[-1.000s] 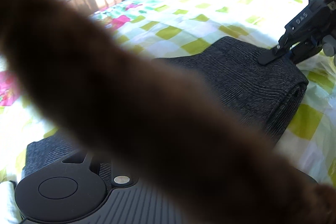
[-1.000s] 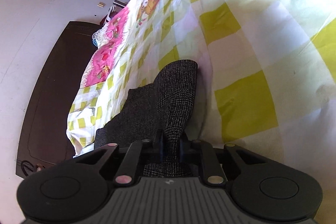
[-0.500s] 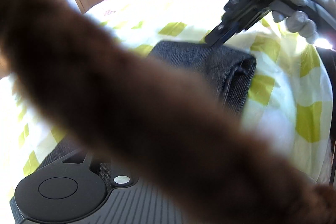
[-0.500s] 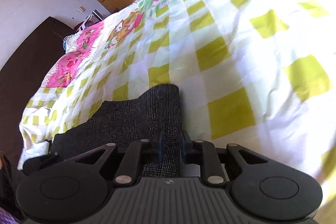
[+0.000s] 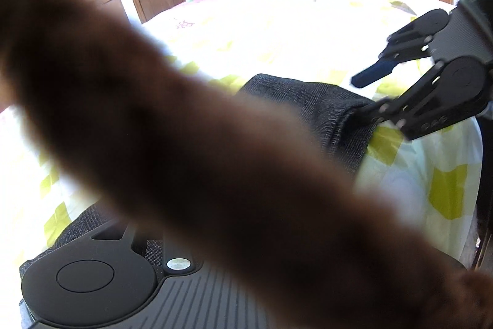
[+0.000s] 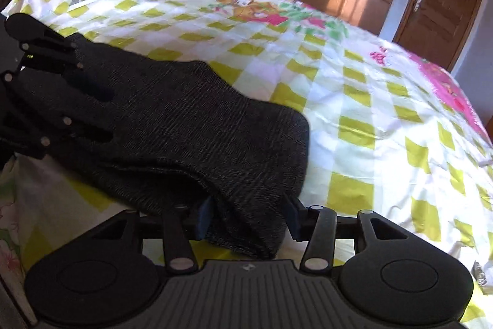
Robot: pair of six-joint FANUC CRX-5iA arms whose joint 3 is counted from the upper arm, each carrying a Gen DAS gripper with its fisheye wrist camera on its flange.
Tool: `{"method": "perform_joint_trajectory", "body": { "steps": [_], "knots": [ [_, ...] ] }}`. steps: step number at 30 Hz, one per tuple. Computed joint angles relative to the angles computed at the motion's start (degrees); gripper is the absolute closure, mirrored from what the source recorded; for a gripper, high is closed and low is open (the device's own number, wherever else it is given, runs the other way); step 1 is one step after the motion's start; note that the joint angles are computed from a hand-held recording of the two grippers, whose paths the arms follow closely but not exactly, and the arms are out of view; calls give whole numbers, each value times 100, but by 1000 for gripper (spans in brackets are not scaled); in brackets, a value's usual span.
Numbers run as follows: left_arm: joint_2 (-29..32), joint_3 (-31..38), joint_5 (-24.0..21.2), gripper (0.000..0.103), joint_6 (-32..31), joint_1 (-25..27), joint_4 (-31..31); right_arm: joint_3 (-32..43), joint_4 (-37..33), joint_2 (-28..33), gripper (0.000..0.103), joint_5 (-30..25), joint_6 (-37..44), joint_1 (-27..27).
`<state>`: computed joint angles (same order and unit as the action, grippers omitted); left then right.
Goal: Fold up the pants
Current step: 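Press along the folded edge of the pants with the right tool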
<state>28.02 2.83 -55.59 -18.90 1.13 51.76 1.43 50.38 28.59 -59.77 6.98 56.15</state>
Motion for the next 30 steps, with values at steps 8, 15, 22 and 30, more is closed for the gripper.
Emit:
{"method": "perform_joint_trajectory", "body": {
  "steps": [8, 15, 22, 30],
  "knots": [
    [130, 236, 191, 62, 390, 50, -510, -290, -489, -421, 48, -606, -1554, -4],
    [179, 363, -24, 62, 710, 216, -597, -1149, -127, -1266, 46, 200, -1934, 105],
    [-10, 133, 73, 61, 624, 277, -247, -1948, 1009, -1477, 43, 1629, -3993, -663],
    [80, 269, 97, 52, 1244, 193, -615, -2311, 1382, -1356, 48, 3610, -5002, -1443]
  ]
}}
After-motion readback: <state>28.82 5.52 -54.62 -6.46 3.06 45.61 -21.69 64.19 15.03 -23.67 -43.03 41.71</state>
